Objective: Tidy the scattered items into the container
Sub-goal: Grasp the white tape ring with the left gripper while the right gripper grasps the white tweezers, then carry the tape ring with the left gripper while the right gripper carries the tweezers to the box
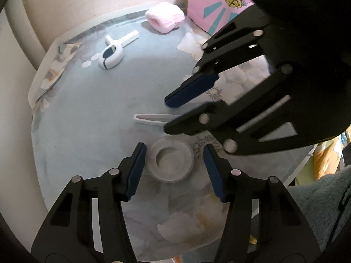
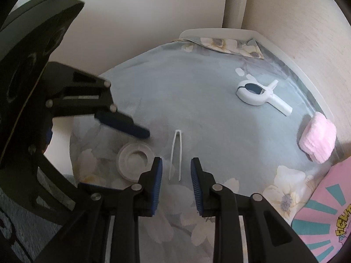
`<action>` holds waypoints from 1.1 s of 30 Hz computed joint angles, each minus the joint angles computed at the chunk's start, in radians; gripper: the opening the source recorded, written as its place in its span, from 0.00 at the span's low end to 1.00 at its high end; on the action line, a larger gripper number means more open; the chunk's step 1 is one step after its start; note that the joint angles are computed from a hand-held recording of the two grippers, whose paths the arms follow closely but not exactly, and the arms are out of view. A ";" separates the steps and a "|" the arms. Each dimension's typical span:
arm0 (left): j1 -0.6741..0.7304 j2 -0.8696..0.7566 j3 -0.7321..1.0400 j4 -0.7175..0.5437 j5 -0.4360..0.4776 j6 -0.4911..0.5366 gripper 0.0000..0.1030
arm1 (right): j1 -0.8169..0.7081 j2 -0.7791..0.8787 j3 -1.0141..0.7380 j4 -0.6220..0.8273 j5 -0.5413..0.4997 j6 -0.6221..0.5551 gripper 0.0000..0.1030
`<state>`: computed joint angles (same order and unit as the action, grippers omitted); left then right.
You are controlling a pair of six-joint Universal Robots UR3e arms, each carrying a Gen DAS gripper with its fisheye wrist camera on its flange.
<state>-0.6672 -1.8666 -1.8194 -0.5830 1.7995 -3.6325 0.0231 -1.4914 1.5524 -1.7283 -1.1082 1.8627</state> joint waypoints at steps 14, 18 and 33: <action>0.001 0.035 -0.052 0.037 0.003 -0.033 0.39 | 0.021 0.033 -0.021 -0.023 -0.011 0.030 0.09; 0.004 0.056 -0.052 0.017 0.005 -0.038 0.39 | 0.012 0.026 -0.028 -0.006 -0.003 0.046 0.09; 0.010 0.084 0.108 -0.137 0.033 -0.004 0.39 | -0.101 -0.019 -0.157 0.107 0.083 0.200 0.09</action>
